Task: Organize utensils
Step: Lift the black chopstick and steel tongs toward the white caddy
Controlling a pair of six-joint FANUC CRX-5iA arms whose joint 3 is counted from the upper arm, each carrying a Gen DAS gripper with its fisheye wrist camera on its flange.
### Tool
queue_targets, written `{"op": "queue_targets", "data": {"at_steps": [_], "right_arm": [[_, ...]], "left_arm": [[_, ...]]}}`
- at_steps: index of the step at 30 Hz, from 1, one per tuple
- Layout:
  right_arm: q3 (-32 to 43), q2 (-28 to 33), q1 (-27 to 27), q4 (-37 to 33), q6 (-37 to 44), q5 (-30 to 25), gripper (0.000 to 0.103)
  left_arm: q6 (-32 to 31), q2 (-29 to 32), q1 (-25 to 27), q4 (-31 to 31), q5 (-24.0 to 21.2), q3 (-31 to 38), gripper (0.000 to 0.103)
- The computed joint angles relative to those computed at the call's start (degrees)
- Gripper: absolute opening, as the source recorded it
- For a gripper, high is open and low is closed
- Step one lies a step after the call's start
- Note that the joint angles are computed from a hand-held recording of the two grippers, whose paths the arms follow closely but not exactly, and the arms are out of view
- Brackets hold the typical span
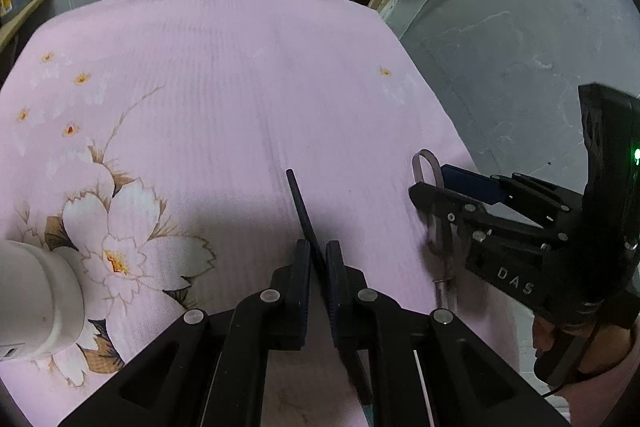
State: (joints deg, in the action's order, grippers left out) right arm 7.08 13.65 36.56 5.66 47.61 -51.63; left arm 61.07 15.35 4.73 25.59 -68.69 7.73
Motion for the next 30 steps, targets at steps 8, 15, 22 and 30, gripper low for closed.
{"op": "queue_targets", "data": {"at_steps": [8,15,22,30], "right_arm": [[-12.49,-9.35,3.52,8.36,-6.79,14.83,0.022],[-19.24,-15.66,5.07,18.5,-9.75,19.78,0.021],[-23.13,-20.34,7.32,23.05,-11.7,19.07,0.021],[-24.83,-21.86,9.44,27.78,-16.2,20.94,0.021]], "left_arm": [[-5.59,-6.97,1.97,5.54,5.27,-8.21,0.006],[-8.53,-11.91,3.88,7.8,5.19,-12.28,0.006],[-11.13,-17.83,6.05,8.09,4.39,-16.08,0.006],[-12.91,-22.39,9.43,9.04,2.55,-18.29,0.006]]}}
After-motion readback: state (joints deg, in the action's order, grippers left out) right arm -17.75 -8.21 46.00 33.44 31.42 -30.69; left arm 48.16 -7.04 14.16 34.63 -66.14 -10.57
